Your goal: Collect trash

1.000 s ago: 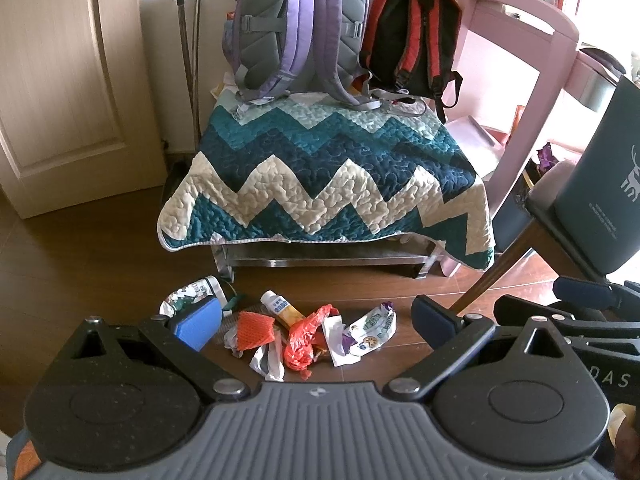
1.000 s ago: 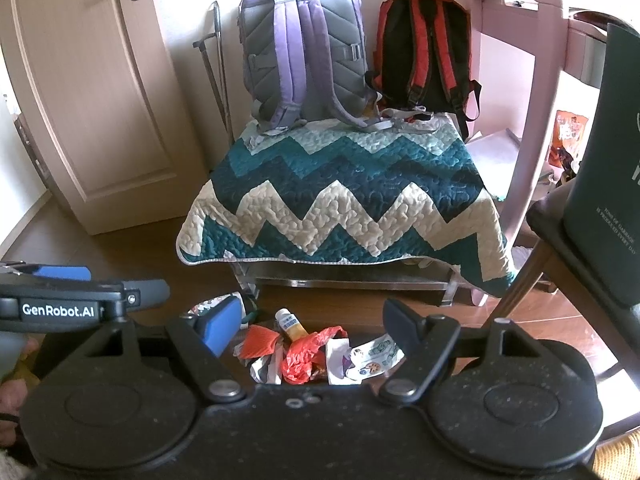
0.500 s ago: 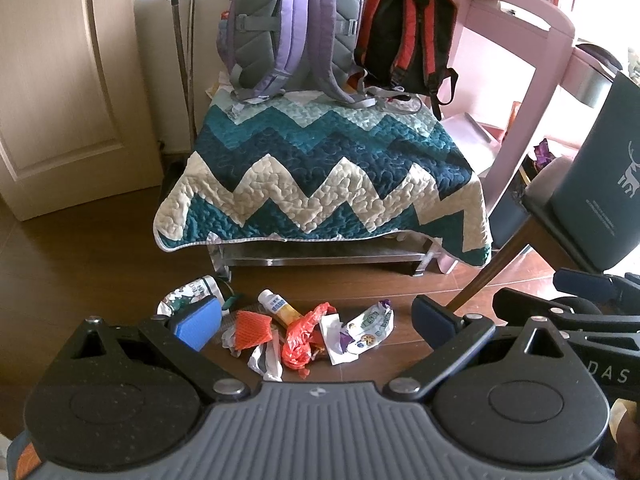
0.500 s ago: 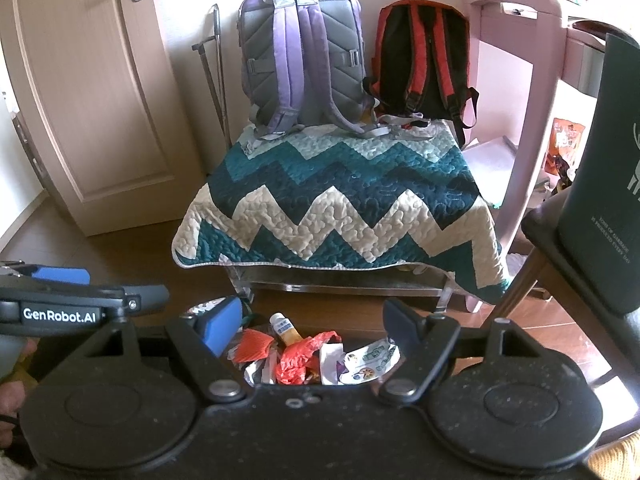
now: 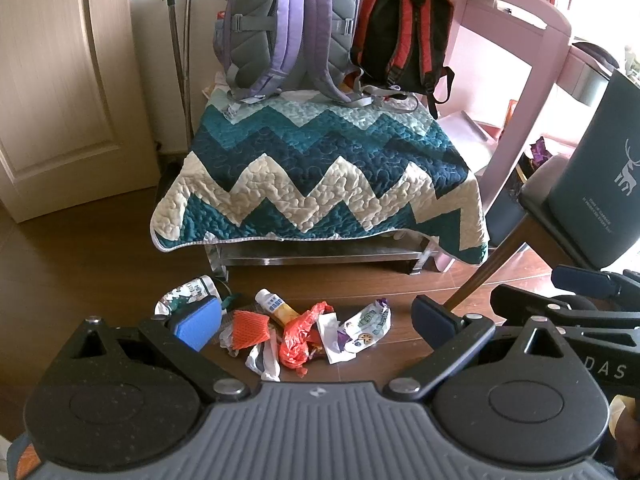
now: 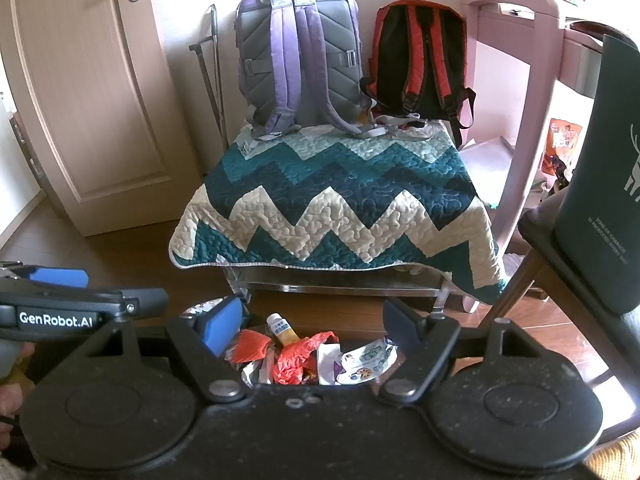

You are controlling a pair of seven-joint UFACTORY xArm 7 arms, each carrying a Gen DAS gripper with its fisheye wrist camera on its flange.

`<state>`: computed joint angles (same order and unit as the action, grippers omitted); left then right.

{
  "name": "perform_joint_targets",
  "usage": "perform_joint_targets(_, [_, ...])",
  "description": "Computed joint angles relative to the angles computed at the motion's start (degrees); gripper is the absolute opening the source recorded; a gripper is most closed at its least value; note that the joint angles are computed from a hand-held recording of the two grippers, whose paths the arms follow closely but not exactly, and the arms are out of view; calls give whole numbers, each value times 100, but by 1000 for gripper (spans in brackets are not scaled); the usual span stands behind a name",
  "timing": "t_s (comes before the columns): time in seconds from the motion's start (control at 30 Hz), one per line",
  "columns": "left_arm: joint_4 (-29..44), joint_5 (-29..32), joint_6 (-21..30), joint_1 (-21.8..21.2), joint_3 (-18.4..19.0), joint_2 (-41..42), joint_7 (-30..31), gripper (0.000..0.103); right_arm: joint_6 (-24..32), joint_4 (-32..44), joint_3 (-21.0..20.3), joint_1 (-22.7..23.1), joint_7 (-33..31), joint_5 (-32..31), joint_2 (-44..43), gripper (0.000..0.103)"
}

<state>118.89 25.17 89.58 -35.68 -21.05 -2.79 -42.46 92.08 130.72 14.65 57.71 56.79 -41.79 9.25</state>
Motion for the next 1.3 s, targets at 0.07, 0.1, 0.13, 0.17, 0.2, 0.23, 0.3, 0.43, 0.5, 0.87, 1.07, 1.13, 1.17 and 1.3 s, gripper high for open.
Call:
perform_joint_targets(0.07, [34, 12, 24, -5, -4, 21, 7, 102, 2, 8, 0, 4, 3, 0, 7, 78])
perform_joint_targets(0.1, [28, 6, 15, -7, 3, 17, 5, 102, 3, 7, -1, 8, 5, -5, 7, 78])
perform_joint_targets(0.13, [19, 1, 4, -12, 3, 13, -3, 102, 7, 10, -4, 9, 4, -7, 9, 78])
perform_joint_targets(0.17, [43, 18, 22, -16, -2, 30, -9, 102, -22, -54, -8, -6, 20, 12, -25, 78])
perform_joint_targets(0.2, [53, 29, 30, -23, -2, 37, -7, 102, -24, -62, 0, -16, 16, 14, -30, 78])
perform_joint_targets(0.23, [66, 27, 41, -27, 3, 43, -5, 102, -23, -64, 9, -21, 15, 12, -30, 78])
perform_joint_targets(0.3, [61, 14, 37, -35, 15, 38, -9, 102, -29, -64, 21, -30, 25, 12, -27, 78])
perform_joint_targets(0.43, [100, 38, 70, -72, 0, 74, -40, 102, -65, -159, 30, -86, 32, 69, -91, 78])
perform_joint_targets(0.5, [156, 53, 106, -110, -6, 125, -69, 102, -93, -250, 58, -147, 44, 116, -141, 78])
perform_joint_targets(0.87, [-221, -466, -258, 132, 255, 25, 204, 102, -63, -111, -47, -272, -304, 356, 54, 78])
perform_joint_targets(1.07, [-479, -733, -663, 445, 443, 79, 328, 102, -328, -169, -245, -575, -532, 724, 194, 78])
perform_joint_targets(1.13, [-641, -862, -883, 607, 581, 73, 362, 102, -552, -413, -297, -798, -519, 949, 141, 78])
perform_joint_targets(1.17, [-727, -870, -1002, 686, 635, 77, 386, 102, -716, -604, -314, -940, -493, 1095, 78, 78])
perform_joint_targets(1.3, [-898, -727, -1219, 965, 819, 253, 440, 102, -1152, -1118, -336, -1431, -598, 1439, 12, 78])
